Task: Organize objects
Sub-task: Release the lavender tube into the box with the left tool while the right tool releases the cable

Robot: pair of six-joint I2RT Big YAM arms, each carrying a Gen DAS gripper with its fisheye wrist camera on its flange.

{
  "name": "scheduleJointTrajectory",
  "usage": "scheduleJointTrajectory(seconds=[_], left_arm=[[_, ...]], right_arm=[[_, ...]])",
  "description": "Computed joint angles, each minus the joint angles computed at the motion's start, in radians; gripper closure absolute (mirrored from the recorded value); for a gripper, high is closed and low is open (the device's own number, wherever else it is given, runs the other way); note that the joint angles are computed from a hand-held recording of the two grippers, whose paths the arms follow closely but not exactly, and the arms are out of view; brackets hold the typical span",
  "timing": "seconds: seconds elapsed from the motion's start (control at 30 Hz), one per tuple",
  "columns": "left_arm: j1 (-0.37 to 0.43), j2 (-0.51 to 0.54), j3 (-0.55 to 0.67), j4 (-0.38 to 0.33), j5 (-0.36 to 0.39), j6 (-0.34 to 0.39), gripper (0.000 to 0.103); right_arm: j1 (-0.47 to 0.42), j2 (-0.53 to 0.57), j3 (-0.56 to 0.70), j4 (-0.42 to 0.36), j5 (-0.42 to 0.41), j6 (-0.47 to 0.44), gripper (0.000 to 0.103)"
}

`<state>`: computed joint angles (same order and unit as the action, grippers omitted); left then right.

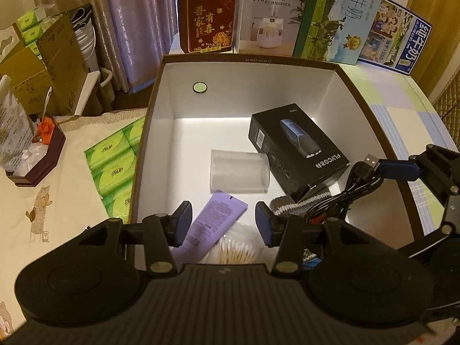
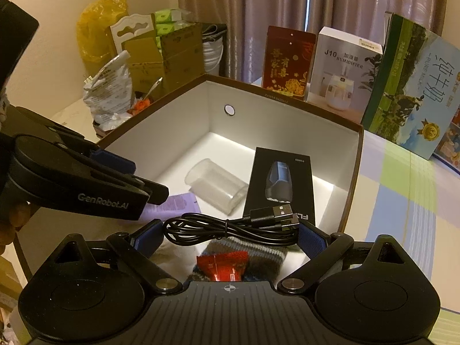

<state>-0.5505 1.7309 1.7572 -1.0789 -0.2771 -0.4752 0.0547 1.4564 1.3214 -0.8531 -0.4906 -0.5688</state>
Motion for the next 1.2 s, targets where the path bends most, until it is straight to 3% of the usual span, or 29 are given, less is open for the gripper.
scheduleJointTrajectory(seconds=[0.47,0.67,1.2], left_arm=[[0.002,-0.044,-0.009,0.005,-0.032,-0.015,0.038],[-0.009,-0.059,-0.013,-0.003,-0.035,-0.024,0.027],[-0.059,-0.121,-0.063,-0.001,-0.07,-0.056,0.013]], right_arm=[[0.018,-0.005,-0.011,0.086,-0.03,0.08,0.007],[0.007,-0.02,-0.018,0.067,-0.033,0.059,0.006],[-0.049,-0.103,-0.052,-0.018,-0.025,0.067,0.002]])
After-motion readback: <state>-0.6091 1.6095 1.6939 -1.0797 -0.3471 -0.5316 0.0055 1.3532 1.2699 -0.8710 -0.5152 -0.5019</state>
